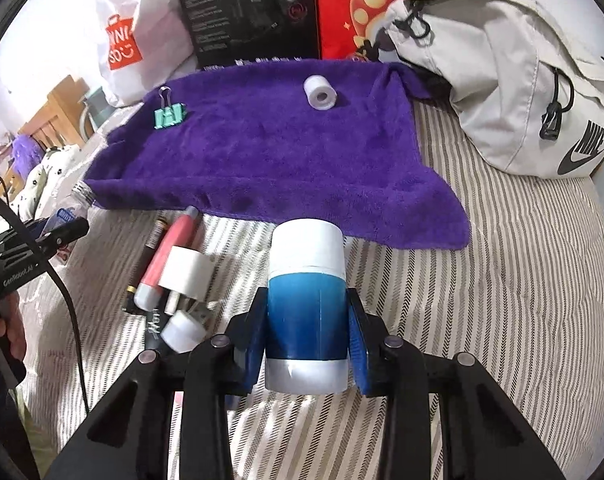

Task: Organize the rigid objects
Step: 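Grasp the white-blue ADMD bottle with the right tool, then set the jar beside the clip with the left tool while the right tool stands the bottle by the tape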

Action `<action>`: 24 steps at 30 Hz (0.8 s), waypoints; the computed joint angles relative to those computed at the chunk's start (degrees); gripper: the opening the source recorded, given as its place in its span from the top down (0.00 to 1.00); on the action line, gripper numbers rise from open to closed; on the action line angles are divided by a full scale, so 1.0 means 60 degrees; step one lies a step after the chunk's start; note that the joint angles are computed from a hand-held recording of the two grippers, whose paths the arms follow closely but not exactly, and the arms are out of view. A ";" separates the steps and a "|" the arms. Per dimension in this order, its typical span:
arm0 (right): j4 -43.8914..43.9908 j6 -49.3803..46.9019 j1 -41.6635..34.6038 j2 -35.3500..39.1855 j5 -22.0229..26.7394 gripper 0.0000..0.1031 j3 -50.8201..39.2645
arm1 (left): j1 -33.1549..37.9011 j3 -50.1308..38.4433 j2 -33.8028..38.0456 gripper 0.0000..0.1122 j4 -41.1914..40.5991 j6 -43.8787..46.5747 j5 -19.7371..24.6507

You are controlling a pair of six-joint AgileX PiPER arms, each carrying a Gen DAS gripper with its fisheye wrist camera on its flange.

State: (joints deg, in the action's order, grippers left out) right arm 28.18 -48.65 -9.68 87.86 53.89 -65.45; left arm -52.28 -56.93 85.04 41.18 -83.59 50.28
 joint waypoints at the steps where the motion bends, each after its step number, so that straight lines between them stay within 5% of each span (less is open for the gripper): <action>1: 0.0020 -0.0020 -0.0016 -0.0015 0.0101 0.65 -0.0043 | -0.0011 -0.0055 -0.0043 0.65 0.0033 0.0016 0.0107; 12: 0.0264 0.0063 -0.0065 0.0036 0.1033 0.65 -0.1018 | 0.0901 -0.1157 -0.0001 0.65 -0.0319 0.1475 0.0265; 24: 0.0063 0.1039 0.0415 0.1892 0.1621 0.65 -0.3799 | 0.2237 -0.2667 0.1403 0.65 -0.1182 0.3045 -0.0327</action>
